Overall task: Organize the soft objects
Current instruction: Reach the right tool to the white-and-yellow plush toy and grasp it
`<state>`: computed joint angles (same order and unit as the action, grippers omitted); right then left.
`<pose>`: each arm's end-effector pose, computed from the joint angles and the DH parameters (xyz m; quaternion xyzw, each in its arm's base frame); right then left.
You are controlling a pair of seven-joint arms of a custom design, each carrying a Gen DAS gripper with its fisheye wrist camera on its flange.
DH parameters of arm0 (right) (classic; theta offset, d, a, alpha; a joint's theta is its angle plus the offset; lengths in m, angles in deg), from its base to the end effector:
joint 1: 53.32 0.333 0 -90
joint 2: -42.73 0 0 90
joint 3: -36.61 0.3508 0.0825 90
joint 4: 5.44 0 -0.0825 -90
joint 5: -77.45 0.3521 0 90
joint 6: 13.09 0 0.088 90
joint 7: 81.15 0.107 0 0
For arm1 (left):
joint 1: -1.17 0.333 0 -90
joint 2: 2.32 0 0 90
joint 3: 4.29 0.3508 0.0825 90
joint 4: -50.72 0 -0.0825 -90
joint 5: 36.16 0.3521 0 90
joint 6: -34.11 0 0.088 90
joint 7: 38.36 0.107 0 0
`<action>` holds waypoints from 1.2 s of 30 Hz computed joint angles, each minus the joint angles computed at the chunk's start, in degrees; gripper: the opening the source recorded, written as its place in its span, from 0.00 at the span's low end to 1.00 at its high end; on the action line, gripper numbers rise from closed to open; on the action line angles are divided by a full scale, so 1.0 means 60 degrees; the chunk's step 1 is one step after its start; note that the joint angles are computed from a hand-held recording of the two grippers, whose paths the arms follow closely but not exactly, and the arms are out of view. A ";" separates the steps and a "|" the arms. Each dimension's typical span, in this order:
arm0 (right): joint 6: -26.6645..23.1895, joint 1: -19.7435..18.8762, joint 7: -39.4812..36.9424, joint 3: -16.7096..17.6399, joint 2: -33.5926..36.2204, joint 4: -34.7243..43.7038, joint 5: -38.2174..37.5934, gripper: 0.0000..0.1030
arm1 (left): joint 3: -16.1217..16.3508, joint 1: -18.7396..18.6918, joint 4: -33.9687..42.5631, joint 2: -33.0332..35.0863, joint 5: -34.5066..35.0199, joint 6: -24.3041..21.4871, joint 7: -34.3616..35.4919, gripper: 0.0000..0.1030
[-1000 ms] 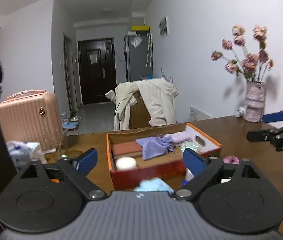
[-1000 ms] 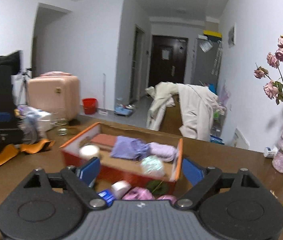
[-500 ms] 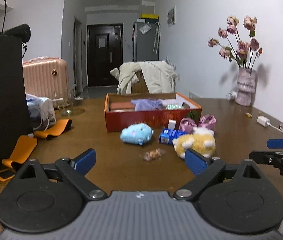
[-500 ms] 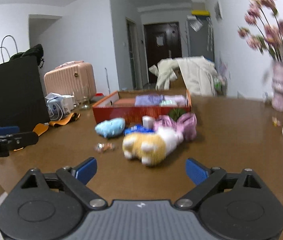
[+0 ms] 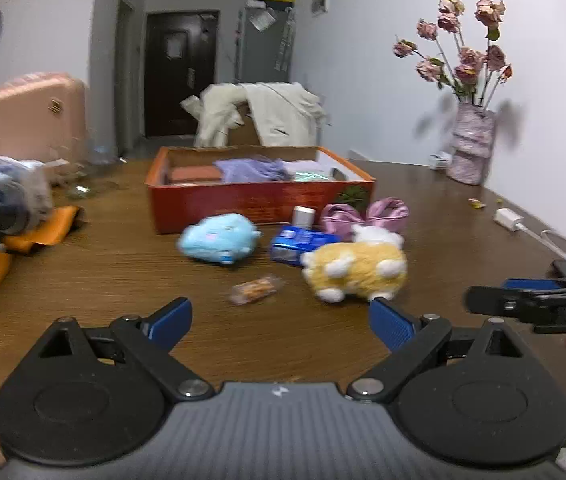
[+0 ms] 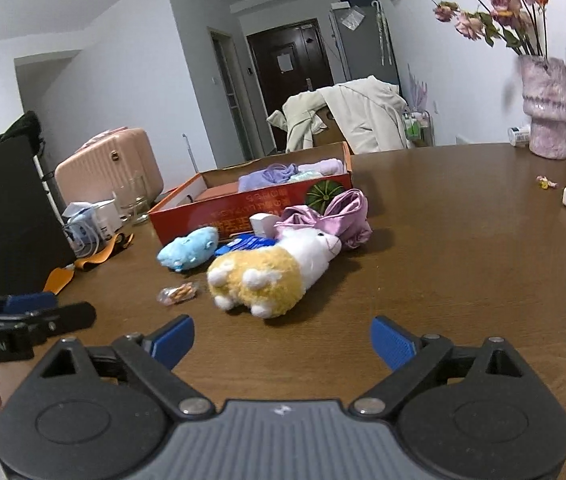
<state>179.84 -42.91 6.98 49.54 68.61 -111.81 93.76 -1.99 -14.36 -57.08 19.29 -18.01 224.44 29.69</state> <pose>0.6424 0.2136 0.4611 -0.6246 0.5964 -0.2149 0.4562 0.6370 -0.1879 0.4895 -0.5457 0.6700 -0.4160 0.2832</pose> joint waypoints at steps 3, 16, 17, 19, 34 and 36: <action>-0.0284 -0.0373 0.0054 0.0342 0.0504 0.0752 -0.0076 0.89 | -0.2134 0.1646 0.1145 0.0788 0.0210 -0.0698 0.0382 0.94; -0.2834 -0.0733 -0.0471 0.1019 0.3430 0.5606 0.1016 0.68 | -0.5959 0.3428 0.6080 0.4362 -0.2088 -0.4382 0.3356 0.65; -0.2951 -0.0757 -0.0566 0.1086 0.3562 0.5821 0.1159 0.63 | -0.6030 0.3437 0.6220 0.4470 -0.2258 -0.4522 0.3523 0.60; -0.3275 -0.0805 -0.0759 0.1240 0.3842 0.6275 0.1446 0.55 | -0.6290 0.3553 0.6253 0.4604 -0.2633 -0.4512 0.3925 0.50; -0.1663 -0.3281 -0.4891 0.5048 0.1378 0.1426 0.4574 0.37 | -0.8312 0.6270 0.0997 0.2015 -0.4415 -0.1912 0.6112 0.43; -0.1594 -0.4214 -0.5747 0.6452 0.1462 0.0933 0.4887 0.36 | -0.8005 0.6276 0.0284 0.1457 -0.4410 -0.1118 0.5573 0.45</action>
<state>170.28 -68.19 -27.50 88.25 77.39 -106.22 123.08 -50.02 23.30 -55.38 28.03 -44.47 217.73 63.13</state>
